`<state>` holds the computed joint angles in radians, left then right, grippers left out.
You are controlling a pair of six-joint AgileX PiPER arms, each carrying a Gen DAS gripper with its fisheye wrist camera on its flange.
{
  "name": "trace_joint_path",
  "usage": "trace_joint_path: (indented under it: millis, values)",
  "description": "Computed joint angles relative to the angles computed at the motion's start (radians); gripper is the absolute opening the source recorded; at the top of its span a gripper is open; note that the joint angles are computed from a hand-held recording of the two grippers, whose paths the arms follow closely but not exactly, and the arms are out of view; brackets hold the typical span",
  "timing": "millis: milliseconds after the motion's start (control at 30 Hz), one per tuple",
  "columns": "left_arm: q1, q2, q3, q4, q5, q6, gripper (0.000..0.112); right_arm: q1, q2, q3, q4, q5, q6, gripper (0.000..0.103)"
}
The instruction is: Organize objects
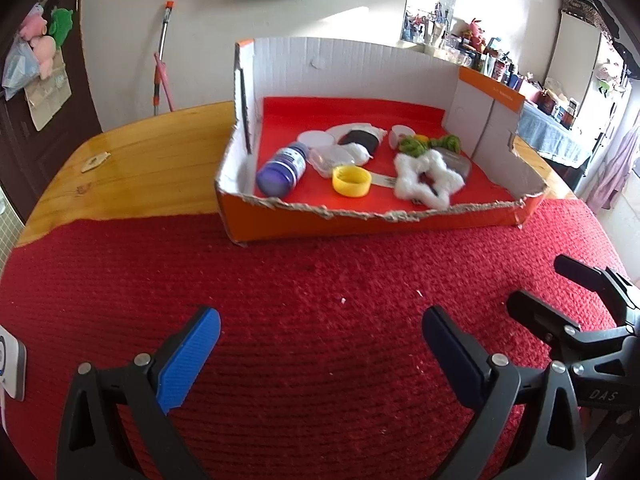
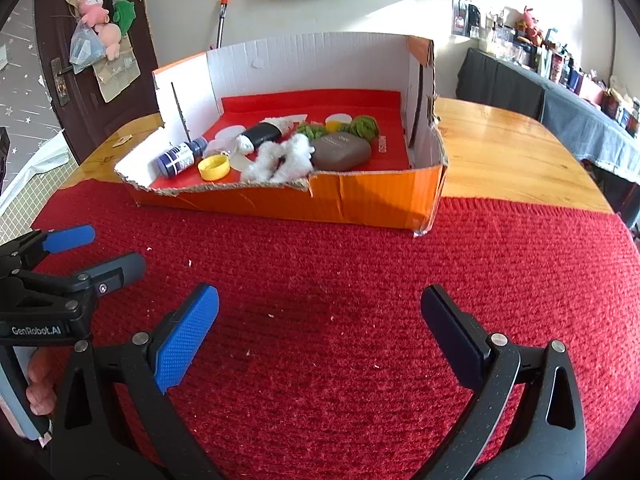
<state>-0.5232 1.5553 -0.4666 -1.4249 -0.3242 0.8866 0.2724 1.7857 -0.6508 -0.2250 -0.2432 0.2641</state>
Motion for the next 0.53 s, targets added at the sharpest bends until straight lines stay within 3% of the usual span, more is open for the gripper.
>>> trace_joint_path:
  millis: [233, 433, 533]
  values:
    - [-0.016, 0.009, 0.003, 0.019, -0.001, -0.031, 0.103, -0.003, 0.010, -0.012, -0.054, 0.022, 0.054, 0.103]
    - [0.055, 0.031, -0.007, 0.011, 0.077, -0.018, 0.103, -0.013, 0.031, -0.026, -0.192, 0.043, 0.193, 0.103]
    - [0.039, 0.034, -0.008, -0.028, 0.058, 0.010, 0.103, -0.014, 0.029, -0.023, -0.183, 0.043, 0.184, 0.103]
